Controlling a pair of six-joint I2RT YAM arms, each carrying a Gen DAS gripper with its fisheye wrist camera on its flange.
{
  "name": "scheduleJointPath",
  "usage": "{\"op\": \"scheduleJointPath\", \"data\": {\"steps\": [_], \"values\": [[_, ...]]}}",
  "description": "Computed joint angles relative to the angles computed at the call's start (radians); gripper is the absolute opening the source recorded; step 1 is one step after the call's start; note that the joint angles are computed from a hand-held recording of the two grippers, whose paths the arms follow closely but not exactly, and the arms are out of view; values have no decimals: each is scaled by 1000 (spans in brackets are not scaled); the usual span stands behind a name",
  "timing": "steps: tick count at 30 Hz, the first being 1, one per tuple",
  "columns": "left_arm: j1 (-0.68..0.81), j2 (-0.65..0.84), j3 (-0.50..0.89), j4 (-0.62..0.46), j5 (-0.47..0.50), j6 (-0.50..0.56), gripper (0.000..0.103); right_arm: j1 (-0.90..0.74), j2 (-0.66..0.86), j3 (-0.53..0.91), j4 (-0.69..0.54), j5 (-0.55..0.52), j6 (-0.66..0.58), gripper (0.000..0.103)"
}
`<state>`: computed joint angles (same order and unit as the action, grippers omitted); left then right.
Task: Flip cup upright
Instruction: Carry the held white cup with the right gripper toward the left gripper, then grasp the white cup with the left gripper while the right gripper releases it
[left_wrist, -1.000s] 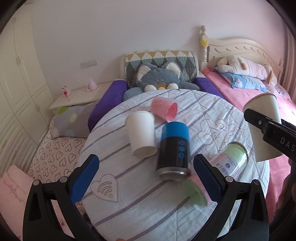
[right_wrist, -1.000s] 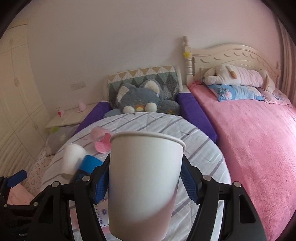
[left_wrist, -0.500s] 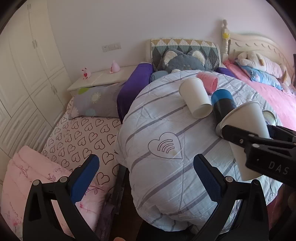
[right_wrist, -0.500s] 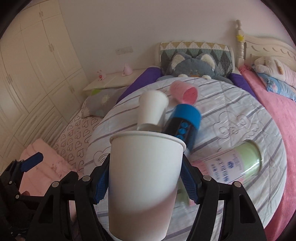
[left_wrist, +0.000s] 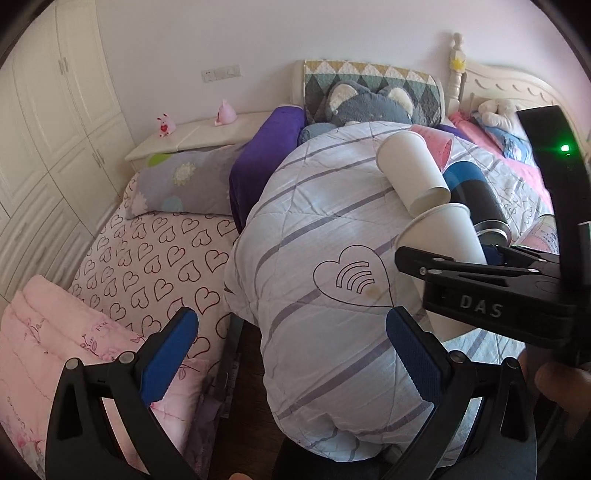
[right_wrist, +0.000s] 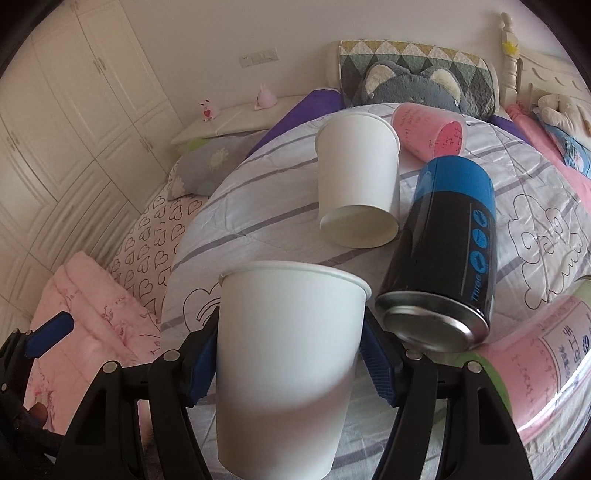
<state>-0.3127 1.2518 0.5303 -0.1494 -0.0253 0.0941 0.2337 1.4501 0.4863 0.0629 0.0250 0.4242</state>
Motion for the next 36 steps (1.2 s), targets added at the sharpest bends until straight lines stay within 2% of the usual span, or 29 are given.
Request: {"op": "scheduleJointPath", "data": {"steps": [11,15,20,29,31,36], "values": [[-60,43,33,-7,-25,-29,103,-68,52,15,25,-52,-51,79],[-61,38,50,-35,-5,-44,103,-81,17,-7,52,-76,-57,79],[-84,7,63,-68,13,-80,103,-84,-156,-64,38,-79,-50,81],[-201,20,115,-102,-16,-193,103,-21,-557,-141,-167,182,-76,81],[-224,33,130,-104,-18,-226,103,-62,-630,-153,-227,175,-83,81],[-278,84,167,-100,-44,-304,103,-280,-728,-173,-302,11,-133,82]]}}
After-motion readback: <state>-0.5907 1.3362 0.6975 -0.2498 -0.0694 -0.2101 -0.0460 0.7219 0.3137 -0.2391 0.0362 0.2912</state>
